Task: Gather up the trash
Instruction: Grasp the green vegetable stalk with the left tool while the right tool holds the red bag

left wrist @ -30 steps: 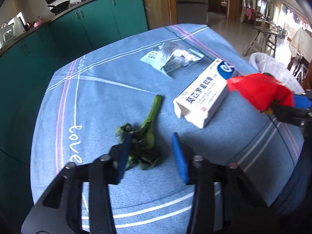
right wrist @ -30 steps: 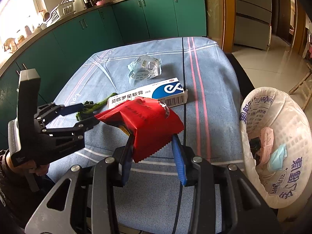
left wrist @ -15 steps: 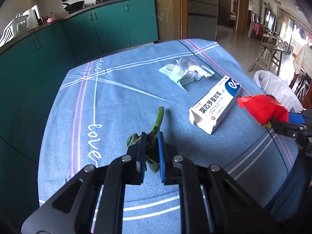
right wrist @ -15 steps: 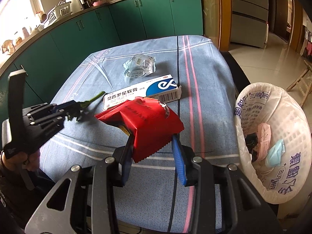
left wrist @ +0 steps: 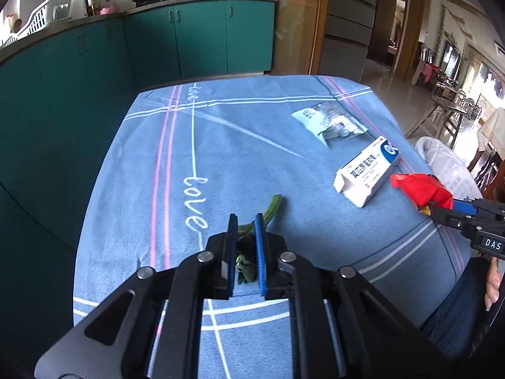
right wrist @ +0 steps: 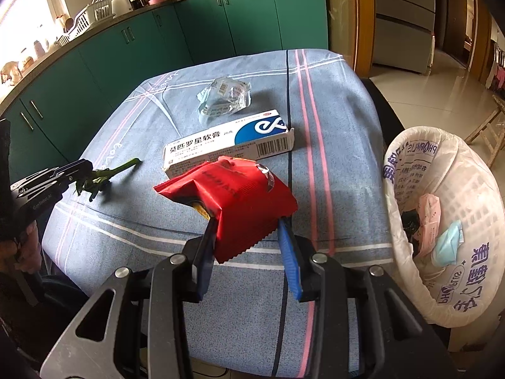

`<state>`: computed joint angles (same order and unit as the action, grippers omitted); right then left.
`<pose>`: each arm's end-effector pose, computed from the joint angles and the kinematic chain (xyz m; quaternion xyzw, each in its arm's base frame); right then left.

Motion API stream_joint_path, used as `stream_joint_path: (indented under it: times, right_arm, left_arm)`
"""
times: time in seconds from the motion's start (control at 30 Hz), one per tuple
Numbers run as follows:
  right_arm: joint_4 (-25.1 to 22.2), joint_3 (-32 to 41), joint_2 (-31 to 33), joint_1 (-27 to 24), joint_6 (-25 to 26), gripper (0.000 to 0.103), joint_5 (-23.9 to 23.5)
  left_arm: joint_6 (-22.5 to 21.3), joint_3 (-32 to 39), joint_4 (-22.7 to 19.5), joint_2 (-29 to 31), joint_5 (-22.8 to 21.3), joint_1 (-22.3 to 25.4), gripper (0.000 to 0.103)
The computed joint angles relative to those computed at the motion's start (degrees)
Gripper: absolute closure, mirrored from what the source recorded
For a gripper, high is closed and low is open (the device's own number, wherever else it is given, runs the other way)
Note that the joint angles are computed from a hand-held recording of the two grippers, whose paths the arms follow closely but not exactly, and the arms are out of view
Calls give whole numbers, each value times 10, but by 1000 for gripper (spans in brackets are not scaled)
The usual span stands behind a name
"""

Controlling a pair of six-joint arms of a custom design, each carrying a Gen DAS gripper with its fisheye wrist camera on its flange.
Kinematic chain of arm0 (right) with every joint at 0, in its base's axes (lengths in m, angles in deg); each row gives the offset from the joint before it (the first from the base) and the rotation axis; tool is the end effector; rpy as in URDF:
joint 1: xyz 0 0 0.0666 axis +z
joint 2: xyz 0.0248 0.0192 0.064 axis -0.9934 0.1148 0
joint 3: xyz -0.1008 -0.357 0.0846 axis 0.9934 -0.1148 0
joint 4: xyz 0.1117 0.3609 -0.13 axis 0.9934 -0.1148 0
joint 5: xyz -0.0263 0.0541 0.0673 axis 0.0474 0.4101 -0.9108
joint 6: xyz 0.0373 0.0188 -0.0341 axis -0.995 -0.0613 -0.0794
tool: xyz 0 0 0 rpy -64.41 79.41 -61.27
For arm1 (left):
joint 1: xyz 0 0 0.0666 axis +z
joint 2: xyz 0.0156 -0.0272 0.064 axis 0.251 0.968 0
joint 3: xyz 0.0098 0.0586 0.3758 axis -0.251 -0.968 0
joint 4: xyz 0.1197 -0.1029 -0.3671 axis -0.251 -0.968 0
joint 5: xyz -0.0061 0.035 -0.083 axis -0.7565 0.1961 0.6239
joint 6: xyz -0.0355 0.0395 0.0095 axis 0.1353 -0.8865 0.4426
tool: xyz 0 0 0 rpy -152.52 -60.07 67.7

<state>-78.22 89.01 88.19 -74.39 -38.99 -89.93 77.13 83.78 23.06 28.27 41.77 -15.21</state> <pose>0.5258 0.0898 0.2875 -0.0599 0.9426 0.1300 0.3017 0.5663 -0.3145 0.2896 0.0683 0.9314 -0.0294 0.3562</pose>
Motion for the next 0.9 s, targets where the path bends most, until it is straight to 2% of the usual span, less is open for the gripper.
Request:
stream_joint_path:
  times: [0.1,0.13,0.2,0.27,0.37,0.43,0.5,0.57,0.73,0.8,0.9]
  right_arm:
    - [2,1,4,-1,-3,65,-5]
    - [2,1,5,-2,-3,65,-7]
    - [1,2,7,-2,-2,65,-9]
    - [0,2,9,-3,-2,65,-12]
    - [-2,6,14,-3,-3,64,-15]
    - [-5,11,19,-1,-1,63,-14]
    - [-7,15,24,1,1,55,-9]
    - [-8,20,30,6,3,35,14]
    - [-13,34,45,11,12,26,27]
    - [-13,40,51,13,15,23,34]
    - [-15,48,60,17,17,22,39]
  left_arm:
    - [-2,1,0,2,0,-1,91]
    - [-3,2,0,4,-1,-2,87]
    - [-13,11,-8,13,3,-5,56]
    - [-27,20,-15,22,-3,-10,48]
    - [-38,47,-44,45,-26,-17,46]
    - [-42,60,-62,57,-47,-20,46]
    - [-42,65,-72,63,-53,-21,46]
    - [-42,66,-76,64,-55,-20,46]
    - [-40,63,-75,63,-47,-18,56]
    - [-42,61,-74,62,-51,-19,69]
    - [-38,59,-74,60,-53,-18,81]
